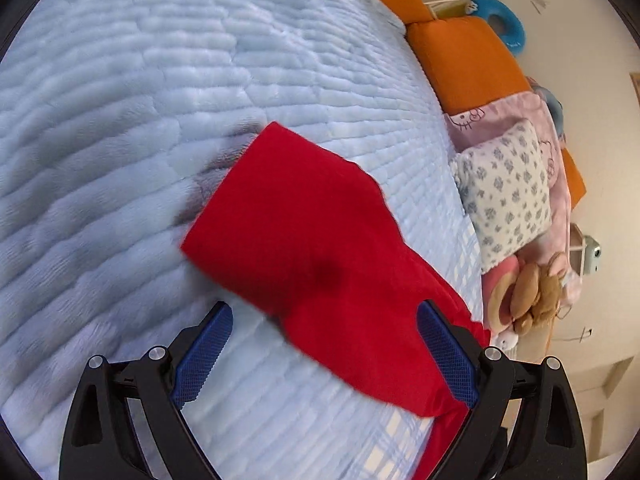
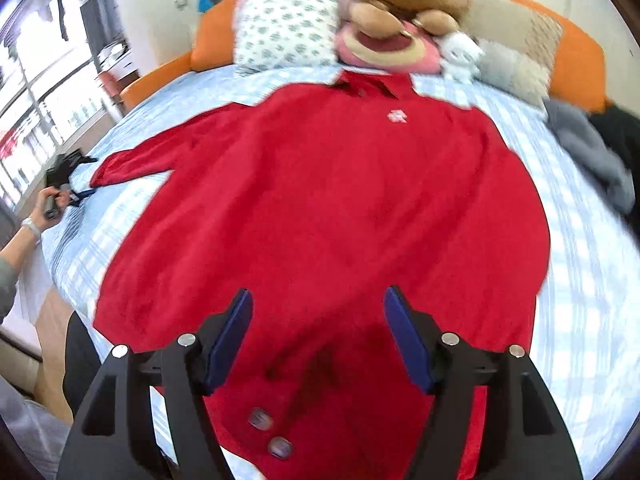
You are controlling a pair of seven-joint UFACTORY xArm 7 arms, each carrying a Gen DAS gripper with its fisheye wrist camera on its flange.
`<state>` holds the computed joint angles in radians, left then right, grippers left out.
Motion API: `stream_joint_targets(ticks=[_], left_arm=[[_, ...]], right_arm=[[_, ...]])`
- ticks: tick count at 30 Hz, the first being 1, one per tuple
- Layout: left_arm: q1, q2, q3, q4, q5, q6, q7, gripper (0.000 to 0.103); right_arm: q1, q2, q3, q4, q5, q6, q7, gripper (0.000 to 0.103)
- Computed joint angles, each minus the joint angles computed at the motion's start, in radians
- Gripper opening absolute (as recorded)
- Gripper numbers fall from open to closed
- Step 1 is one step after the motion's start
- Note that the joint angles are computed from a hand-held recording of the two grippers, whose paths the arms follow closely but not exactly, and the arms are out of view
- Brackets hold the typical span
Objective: Fold large clothes
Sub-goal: 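Grasp the other sleeve cuff with the left tool while the right pins the shirt body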
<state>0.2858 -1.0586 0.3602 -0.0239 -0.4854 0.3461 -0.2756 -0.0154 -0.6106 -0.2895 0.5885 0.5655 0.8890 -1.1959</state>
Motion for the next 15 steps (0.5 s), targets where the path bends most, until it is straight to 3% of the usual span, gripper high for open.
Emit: stream_joint_targets(ticks=[4, 7, 11, 13, 15], left_arm=[[-0.114, 0.073, 0.1, 0.003, -0.043, -0.193, 0.066, 0.093], [-0.096, 0.103, 0.096, 0.01, -0.019, -0.218, 0.061, 0.055], [-0.192, 0.109, 0.274, 0.018, -0.052, -0.288, 0.164, 0.042], [-0.209, 0.119, 0.298, 0.028, -0.054, -0.295, 0.186, 0.039], [-0.219, 0.122, 0.306, 0.04, -0.047, -0.289, 0.212, 0.025]], right_arm=[[0.078, 0.011, 0.066, 0.04, 0.039, -0.029, 0.022, 0.067], [0.161, 0.11, 0.113, 0.122, 0.094, -0.06, 0.05, 0.067], [0.226, 0.304, 0.174, 0.282, 0.163, -0.086, 0.087, 0.066], [0.231, 0.452, 0.214, 0.419, 0.194, -0.068, 0.15, 0.059], [0.221, 0.618, 0.25, 0.588, 0.219, -0.032, 0.239, 0.053]])
